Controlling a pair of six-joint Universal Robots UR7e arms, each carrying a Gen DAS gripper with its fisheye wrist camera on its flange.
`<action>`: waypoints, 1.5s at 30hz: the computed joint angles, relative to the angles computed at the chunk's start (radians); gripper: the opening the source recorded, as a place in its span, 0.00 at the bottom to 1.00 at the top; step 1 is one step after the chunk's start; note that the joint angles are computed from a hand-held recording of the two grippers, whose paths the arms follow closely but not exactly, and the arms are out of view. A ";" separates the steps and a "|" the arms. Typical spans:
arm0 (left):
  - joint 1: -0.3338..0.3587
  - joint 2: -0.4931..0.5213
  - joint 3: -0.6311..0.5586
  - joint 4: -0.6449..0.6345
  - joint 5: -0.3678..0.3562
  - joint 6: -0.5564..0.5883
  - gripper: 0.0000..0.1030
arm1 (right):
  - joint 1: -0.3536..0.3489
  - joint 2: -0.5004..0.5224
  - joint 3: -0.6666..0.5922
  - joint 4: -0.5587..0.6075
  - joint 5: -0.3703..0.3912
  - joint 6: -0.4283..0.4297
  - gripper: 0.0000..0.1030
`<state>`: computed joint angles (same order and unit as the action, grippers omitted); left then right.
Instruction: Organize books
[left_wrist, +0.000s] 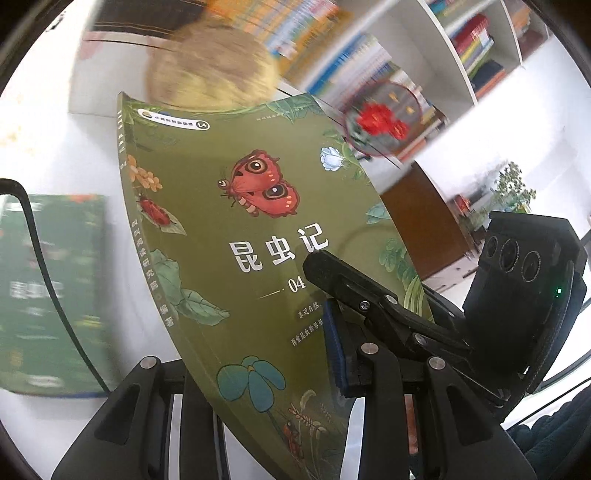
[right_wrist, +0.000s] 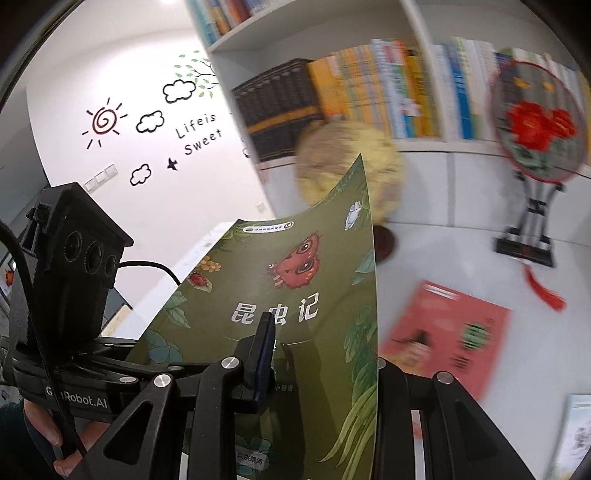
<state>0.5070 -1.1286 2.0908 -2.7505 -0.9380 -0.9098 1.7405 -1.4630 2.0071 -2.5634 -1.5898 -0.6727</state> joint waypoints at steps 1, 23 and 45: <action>0.003 -0.036 0.020 0.020 0.003 0.002 0.28 | 0.020 0.019 0.013 -0.031 -0.004 0.020 0.30; 0.214 -0.330 0.234 0.122 -0.083 0.067 0.34 | 0.165 0.431 0.073 -0.367 -0.152 0.303 0.30; 0.165 -0.496 0.282 0.388 0.047 -0.173 0.41 | 0.184 0.507 0.015 -0.287 -0.266 0.233 0.30</action>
